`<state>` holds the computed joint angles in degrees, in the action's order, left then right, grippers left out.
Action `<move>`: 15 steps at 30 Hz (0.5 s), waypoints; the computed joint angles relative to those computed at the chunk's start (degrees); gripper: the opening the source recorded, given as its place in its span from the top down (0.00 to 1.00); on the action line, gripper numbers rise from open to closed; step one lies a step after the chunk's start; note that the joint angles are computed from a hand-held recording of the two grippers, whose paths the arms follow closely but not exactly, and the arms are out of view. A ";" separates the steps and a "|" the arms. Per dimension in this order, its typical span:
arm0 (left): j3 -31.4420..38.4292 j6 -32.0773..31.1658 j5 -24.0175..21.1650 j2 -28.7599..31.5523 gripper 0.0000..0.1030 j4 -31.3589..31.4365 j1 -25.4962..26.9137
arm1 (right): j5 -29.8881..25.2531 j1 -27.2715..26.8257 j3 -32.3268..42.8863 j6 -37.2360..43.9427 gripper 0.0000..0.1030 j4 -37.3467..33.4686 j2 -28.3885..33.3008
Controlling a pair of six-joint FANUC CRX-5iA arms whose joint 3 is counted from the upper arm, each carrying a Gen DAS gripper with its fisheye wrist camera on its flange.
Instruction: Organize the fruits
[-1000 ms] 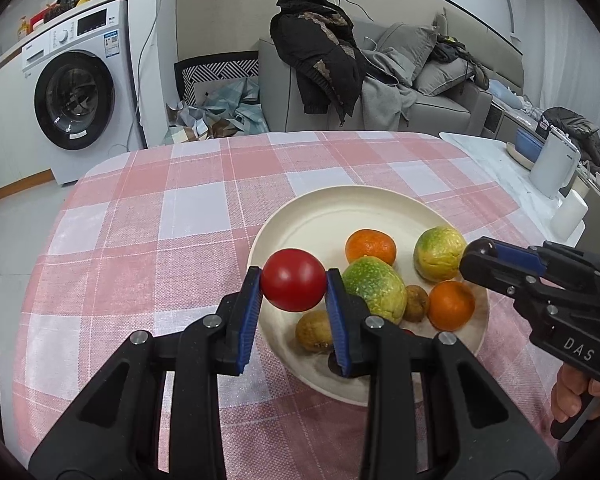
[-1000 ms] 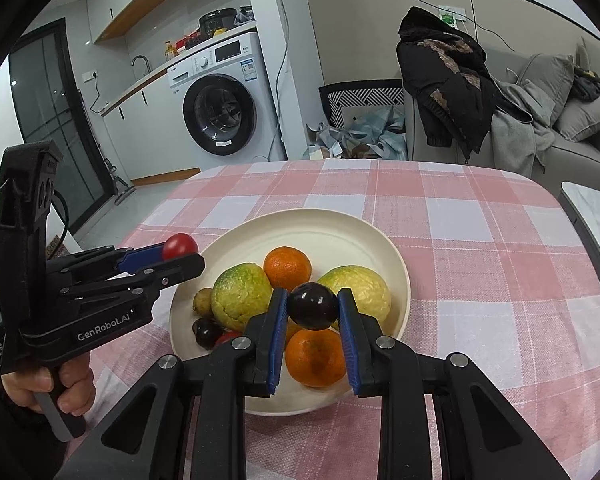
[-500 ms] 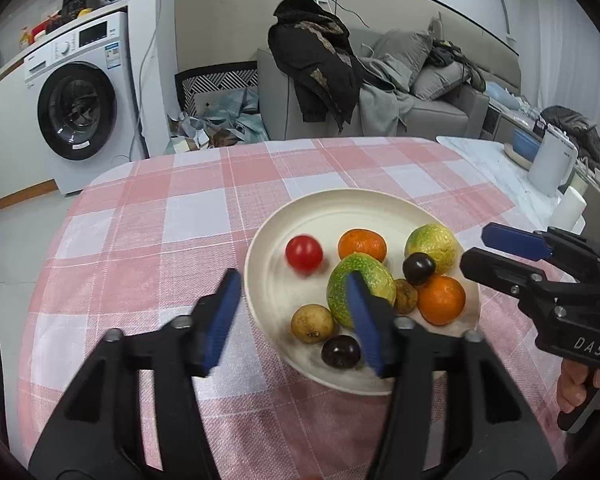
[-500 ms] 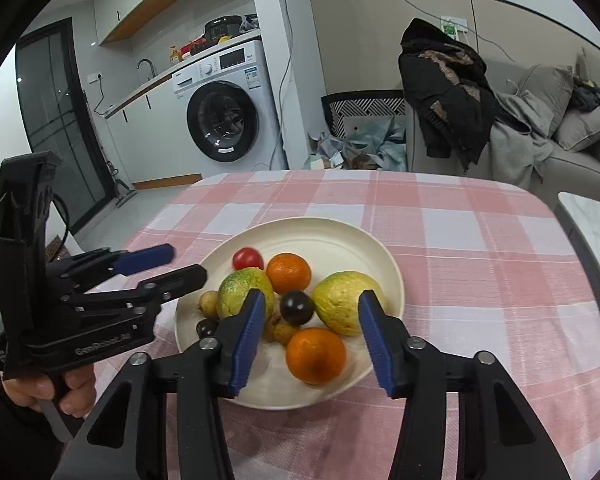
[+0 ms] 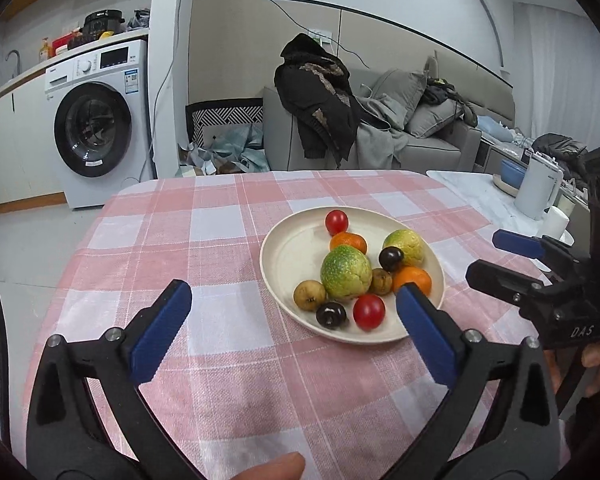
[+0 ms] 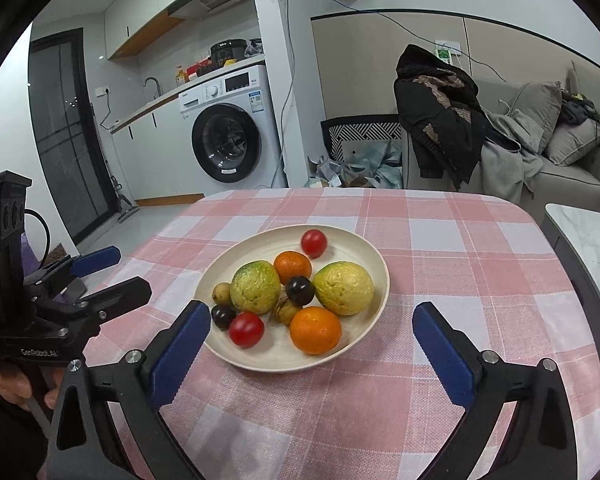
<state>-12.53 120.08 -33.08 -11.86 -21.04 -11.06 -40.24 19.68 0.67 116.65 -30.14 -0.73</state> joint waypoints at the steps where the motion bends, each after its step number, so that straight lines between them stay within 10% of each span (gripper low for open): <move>1: 0.03 1.67 -0.77 -0.47 0.01 -1.52 -0.74 | 0.48 -0.18 -0.66 1.01 0.00 -0.75 -0.58; 15: -0.70 13.98 -2.94 -2.35 0.01 -13.94 -7.29 | 2.39 -3.50 -3.98 13.24 0.00 -11.16 -4.09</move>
<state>-13.24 134.06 -36.03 -14.21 -34.98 -18.35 -37.84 16.19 -3.30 129.89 -41.30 -4.83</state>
